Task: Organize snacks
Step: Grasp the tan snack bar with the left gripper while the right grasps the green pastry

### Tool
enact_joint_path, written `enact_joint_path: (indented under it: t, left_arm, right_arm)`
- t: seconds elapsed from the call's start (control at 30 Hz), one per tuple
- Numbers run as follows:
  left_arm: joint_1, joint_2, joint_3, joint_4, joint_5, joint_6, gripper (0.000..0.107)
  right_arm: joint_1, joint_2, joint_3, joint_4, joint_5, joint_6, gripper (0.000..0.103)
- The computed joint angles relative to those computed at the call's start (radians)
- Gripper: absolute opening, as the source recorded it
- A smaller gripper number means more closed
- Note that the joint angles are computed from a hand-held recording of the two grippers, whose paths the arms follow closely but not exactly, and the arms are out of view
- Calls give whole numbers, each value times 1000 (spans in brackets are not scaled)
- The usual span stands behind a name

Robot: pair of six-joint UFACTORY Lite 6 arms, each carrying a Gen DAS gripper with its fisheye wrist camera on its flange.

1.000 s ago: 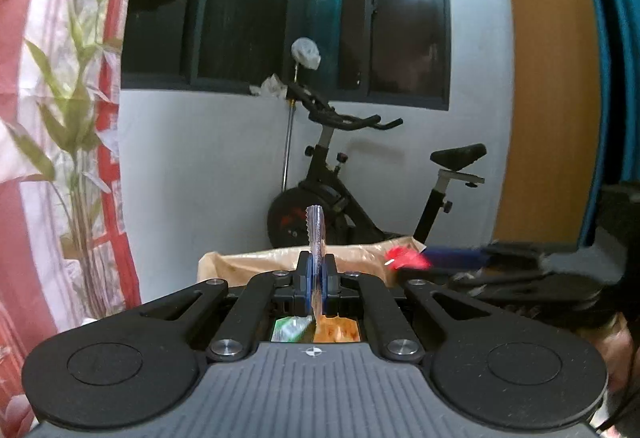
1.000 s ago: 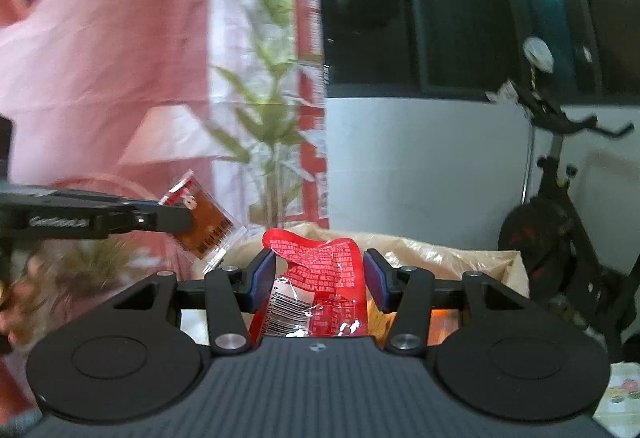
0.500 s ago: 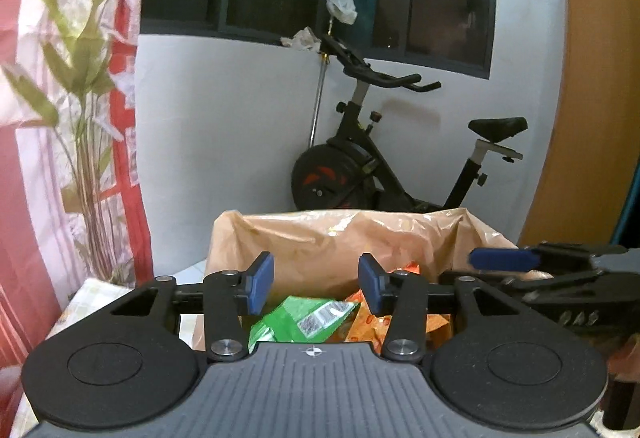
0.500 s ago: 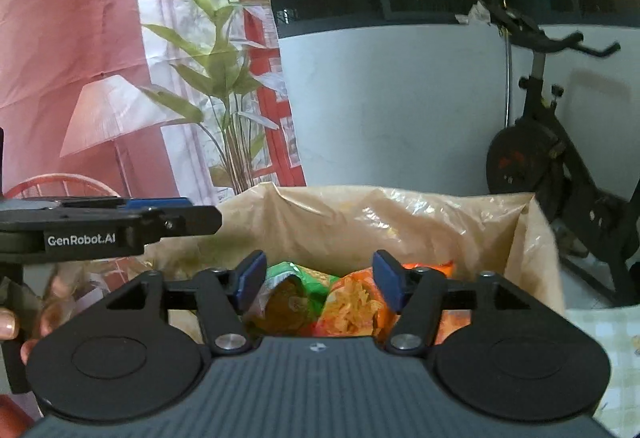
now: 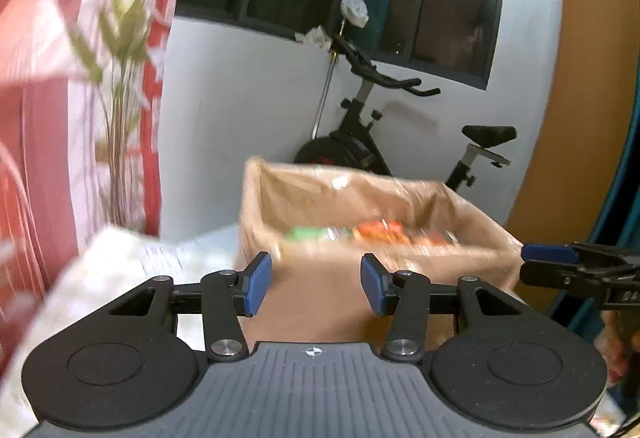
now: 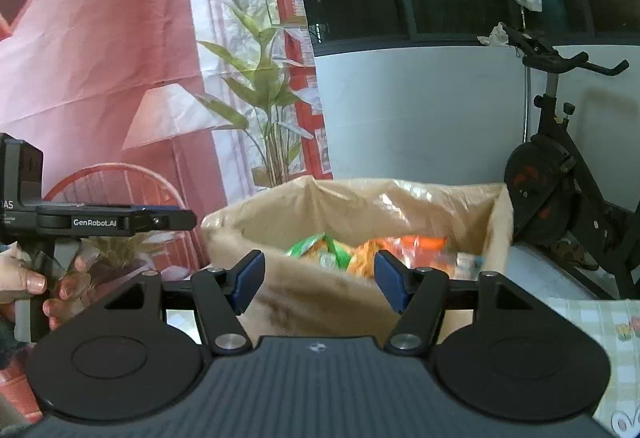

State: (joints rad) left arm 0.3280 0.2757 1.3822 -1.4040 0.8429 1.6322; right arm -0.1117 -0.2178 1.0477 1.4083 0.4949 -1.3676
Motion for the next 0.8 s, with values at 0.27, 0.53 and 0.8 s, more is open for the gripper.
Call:
enact_joint_path:
  t: [0.27, 0.53, 0.8]
  left_arm:
    - [-41, -76, -332, -13, -60, 52, 50]
    - [-102, -25, -403, 115, -91, -24, 48]
    - [-122, 45, -407, 173, -86, -82, 46]
  right_arm:
    - [39, -173, -293, -25, -74, -35, 64]
    - [177, -216, -516, -48, -282, 35, 64]
    - [237, -226, -616, -537, -372, 502, 64]
